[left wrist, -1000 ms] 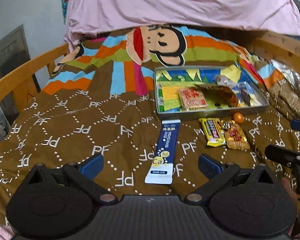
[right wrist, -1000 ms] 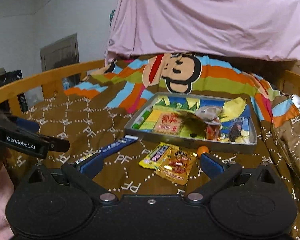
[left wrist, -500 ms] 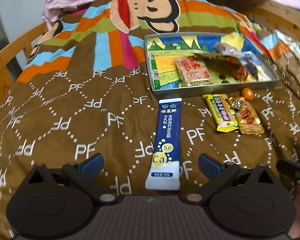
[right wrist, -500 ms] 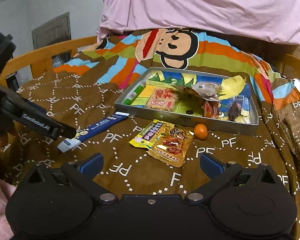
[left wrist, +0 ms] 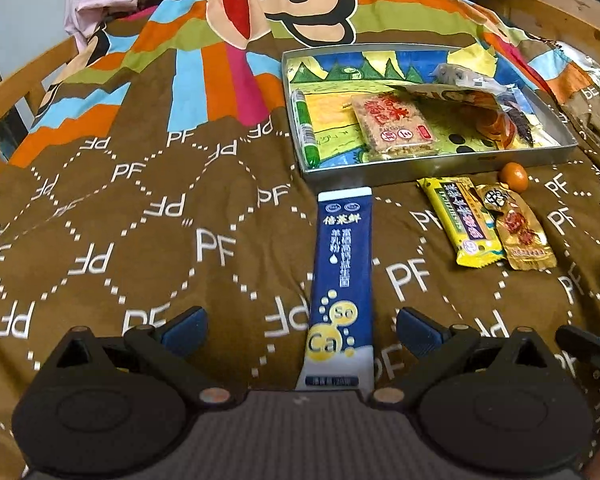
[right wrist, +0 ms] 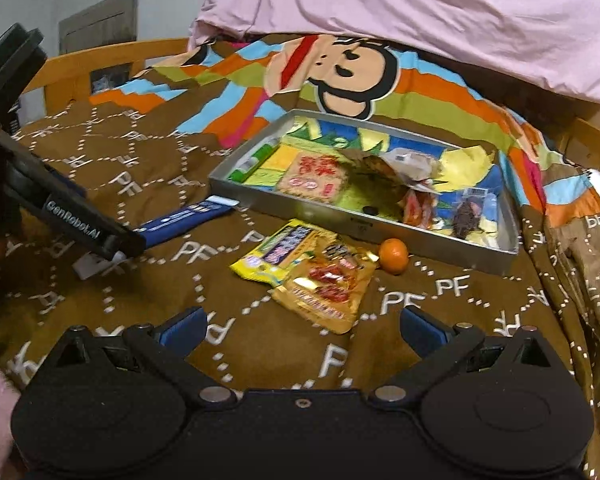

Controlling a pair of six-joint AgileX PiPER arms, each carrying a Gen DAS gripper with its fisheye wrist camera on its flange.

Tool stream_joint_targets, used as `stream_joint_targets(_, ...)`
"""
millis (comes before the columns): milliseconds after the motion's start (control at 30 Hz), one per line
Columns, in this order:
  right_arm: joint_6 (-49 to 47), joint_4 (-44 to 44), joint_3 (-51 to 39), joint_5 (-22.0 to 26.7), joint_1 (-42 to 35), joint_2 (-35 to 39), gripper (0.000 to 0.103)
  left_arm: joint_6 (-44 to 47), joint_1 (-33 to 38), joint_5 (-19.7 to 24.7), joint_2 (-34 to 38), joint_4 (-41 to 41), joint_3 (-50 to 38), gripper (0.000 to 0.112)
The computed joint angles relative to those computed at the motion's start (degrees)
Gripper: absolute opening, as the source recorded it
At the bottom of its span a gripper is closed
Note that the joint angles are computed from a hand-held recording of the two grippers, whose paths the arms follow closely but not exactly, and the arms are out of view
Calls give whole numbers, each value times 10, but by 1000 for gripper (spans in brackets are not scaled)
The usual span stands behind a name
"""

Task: Organize snacks
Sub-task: 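Move the left tool to the blue Se Ca stick while the right tool approaches the yellow SUSHIZICAI pack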

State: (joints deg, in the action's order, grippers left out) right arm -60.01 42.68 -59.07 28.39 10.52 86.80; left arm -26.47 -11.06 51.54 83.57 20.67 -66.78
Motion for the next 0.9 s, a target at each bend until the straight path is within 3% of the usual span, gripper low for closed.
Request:
stream_joint_targets(167, 46, -16, -22, -51, 5, 36, 102, -14, 7, -11, 17, -1, -2, 102)
stream_joint_targets(333, 56, 12, -68, -25, -5, 82, 102, -13, 7, -31, 31, 13, -3, 102)
stream_joint_targets(600, -12, 78, -116, 57, -13, 125, 102, 30, 23, -59, 46, -20, -8, 102)
stream_joint_targets(900, -58, 49, -183, 176, 6, 169, 95, 68, 42, -86, 46, -61, -2, 100)
